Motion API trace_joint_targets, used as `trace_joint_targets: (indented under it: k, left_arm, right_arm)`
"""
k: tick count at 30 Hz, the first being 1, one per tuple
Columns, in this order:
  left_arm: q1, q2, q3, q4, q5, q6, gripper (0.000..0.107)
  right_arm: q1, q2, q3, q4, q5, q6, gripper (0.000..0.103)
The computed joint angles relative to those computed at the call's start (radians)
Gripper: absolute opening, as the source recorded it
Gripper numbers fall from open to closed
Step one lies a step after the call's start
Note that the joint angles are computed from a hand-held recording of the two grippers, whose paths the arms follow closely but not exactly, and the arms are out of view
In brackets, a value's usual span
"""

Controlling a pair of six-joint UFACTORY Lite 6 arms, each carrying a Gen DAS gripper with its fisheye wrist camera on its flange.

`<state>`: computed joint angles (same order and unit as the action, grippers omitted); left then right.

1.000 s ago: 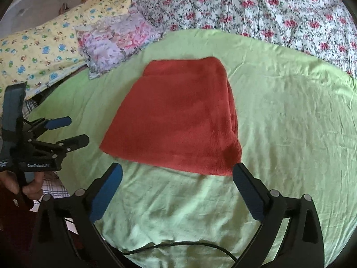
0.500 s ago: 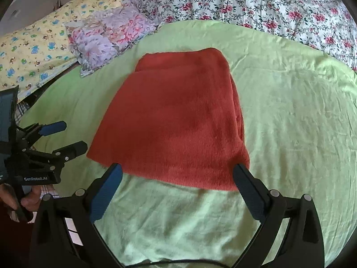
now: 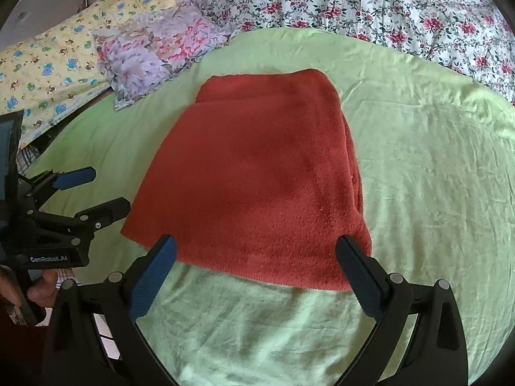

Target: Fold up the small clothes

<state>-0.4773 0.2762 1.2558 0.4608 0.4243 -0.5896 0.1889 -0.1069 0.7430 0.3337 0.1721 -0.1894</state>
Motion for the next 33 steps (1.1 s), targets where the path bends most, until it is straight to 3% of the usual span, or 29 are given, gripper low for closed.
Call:
trace_joint_targets:
  k: [33]
  left_arm:
    - [0.007,0.062,0.080,-0.021,0.028,0.013,0.096]
  right_arm:
    - [-0.024,0.086,0.103,0.185,0.030,-0.190,0.099]
